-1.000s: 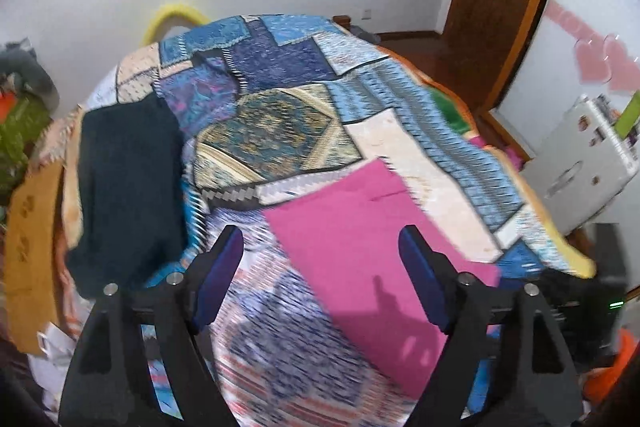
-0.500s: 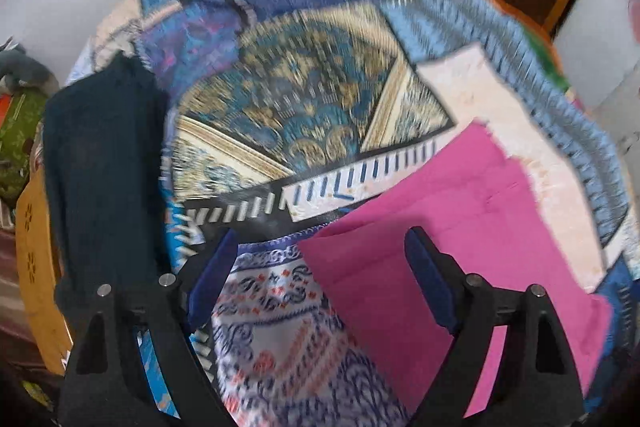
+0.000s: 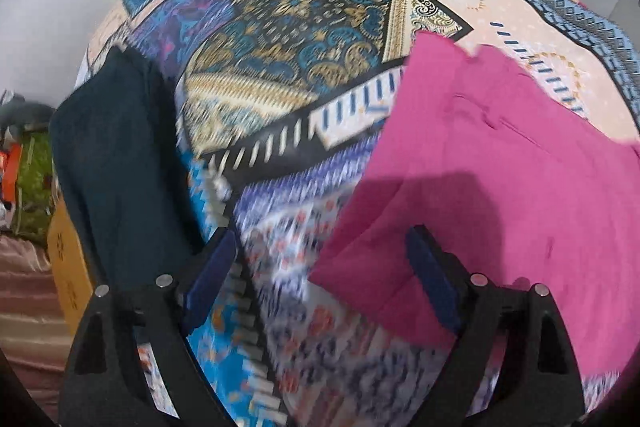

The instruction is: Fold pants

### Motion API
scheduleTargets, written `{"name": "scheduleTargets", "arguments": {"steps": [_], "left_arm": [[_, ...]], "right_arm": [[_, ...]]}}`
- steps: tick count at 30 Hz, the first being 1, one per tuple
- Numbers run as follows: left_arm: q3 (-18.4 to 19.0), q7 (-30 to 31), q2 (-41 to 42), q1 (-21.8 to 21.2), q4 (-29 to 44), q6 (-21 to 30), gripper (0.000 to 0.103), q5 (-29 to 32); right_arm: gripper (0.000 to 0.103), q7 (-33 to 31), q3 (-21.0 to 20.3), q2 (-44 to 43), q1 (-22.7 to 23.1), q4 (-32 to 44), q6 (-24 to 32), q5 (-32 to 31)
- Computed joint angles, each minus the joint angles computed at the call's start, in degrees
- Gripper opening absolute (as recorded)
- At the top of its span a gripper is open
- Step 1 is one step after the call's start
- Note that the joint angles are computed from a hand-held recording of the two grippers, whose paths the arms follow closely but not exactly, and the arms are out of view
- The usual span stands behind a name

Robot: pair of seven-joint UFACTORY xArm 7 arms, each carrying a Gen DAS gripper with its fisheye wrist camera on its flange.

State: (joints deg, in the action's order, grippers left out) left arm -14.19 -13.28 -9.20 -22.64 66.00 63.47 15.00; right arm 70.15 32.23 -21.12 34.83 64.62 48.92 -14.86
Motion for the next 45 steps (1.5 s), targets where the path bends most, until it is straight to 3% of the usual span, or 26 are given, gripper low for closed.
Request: {"name": "scheduleTargets", "arguments": {"steps": [6, 12, 18, 20, 25, 26, 31, 35, 45], "left_arm": [[0.5, 1.9, -10.7, 0.0, -7.7, -0.3, 0.088, -5.8], [0.1, 0.0, -16.3, 0.4, -11.6, -1.2, 0.088, -10.9], [1.6, -0.1, -20.4, 0.5, -15.3, -3.8, 0.088, -16.6], [1.5, -0.2, -22.2, 0.8, -16.3, -4.4, 0.076, -16.8], [2.2, -0.3, -25.0, 1.4, -16.7, -3.9, 0.045, -18.3], [2.7, -0.1, -25.3, 1.4, -16.7, -4.2, 0.041, -19.4], [2.3, 0.8, -25.4, 1.2, -15.6, -7.7, 0.040, -21.3], [0.2, 0.4, -23.1, 1.0, -14.7, -8.1, 0.011, -19.9], [-2.5, -0.9, -23.1, 0.7, -17.5, -6.1, 0.009, -13.0]], "right_arm": [[0.075, -1.5, -0.1, 2.6, 0.5, 1.1, -1.0, -0.8], [0.074, -4.1, -2.1, 6.5, 2.1, 1.5, 0.6, 0.0], [0.056, -6.7, -4.4, 7.5, 3.1, 1.5, 3.6, 0.5], [0.049, -7.6, -5.2, 7.4, 3.3, 1.2, 3.5, 1.5], [0.048, -9.3, -5.1, 6.6, 3.4, 1.9, 3.4, 0.9], [0.048, -9.2, -5.0, 6.4, 3.2, 1.9, 2.7, 0.5], [0.048, -9.7, -4.4, 8.1, 2.6, 4.1, 0.9, -1.3], [0.034, -12.0, -4.9, 12.0, 3.6, 6.8, 1.3, -1.7], [0.030, -16.3, -8.0, 12.9, 5.9, 4.9, 0.2, 3.6]]}}
